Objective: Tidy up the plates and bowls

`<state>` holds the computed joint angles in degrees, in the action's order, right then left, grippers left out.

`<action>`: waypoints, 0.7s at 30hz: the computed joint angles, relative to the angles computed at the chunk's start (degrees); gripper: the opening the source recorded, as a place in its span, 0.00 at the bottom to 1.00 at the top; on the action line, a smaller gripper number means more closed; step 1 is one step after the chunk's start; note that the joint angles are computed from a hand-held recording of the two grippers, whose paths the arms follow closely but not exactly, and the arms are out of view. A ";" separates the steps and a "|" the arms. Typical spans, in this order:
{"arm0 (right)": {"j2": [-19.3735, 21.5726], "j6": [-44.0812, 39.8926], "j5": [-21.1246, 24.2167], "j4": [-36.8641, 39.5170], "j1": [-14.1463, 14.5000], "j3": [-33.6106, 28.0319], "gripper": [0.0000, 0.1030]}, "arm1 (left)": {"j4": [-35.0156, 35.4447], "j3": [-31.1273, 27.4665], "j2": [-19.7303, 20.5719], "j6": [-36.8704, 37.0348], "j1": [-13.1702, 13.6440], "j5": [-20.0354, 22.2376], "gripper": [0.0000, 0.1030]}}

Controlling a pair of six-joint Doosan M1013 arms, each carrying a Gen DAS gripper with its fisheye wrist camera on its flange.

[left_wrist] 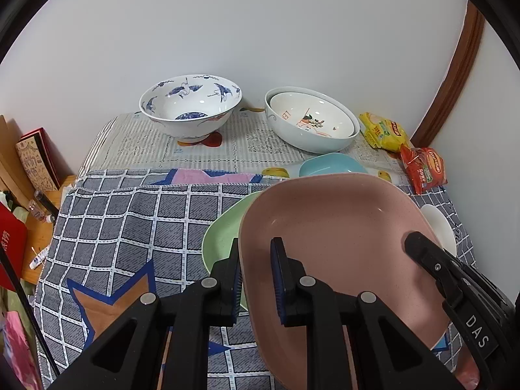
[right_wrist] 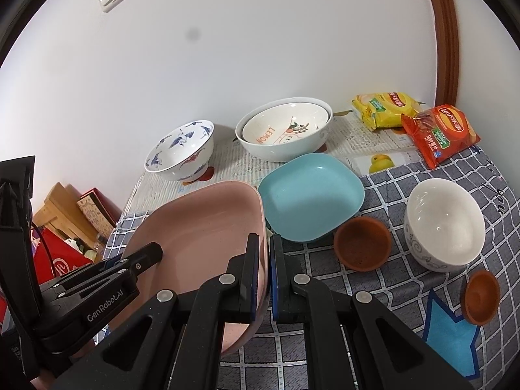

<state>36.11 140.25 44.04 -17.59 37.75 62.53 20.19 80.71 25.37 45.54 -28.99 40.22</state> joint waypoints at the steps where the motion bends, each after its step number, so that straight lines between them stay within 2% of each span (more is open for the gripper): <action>1: 0.14 -0.07 0.15 0.05 0.05 -0.19 0.06 | -0.11 0.11 -0.01 0.01 0.08 -0.03 0.16; 21: 3.16 -3.56 2.87 2.87 0.73 -3.75 0.06 | -2.20 2.05 0.12 -0.07 2.05 -0.57 0.16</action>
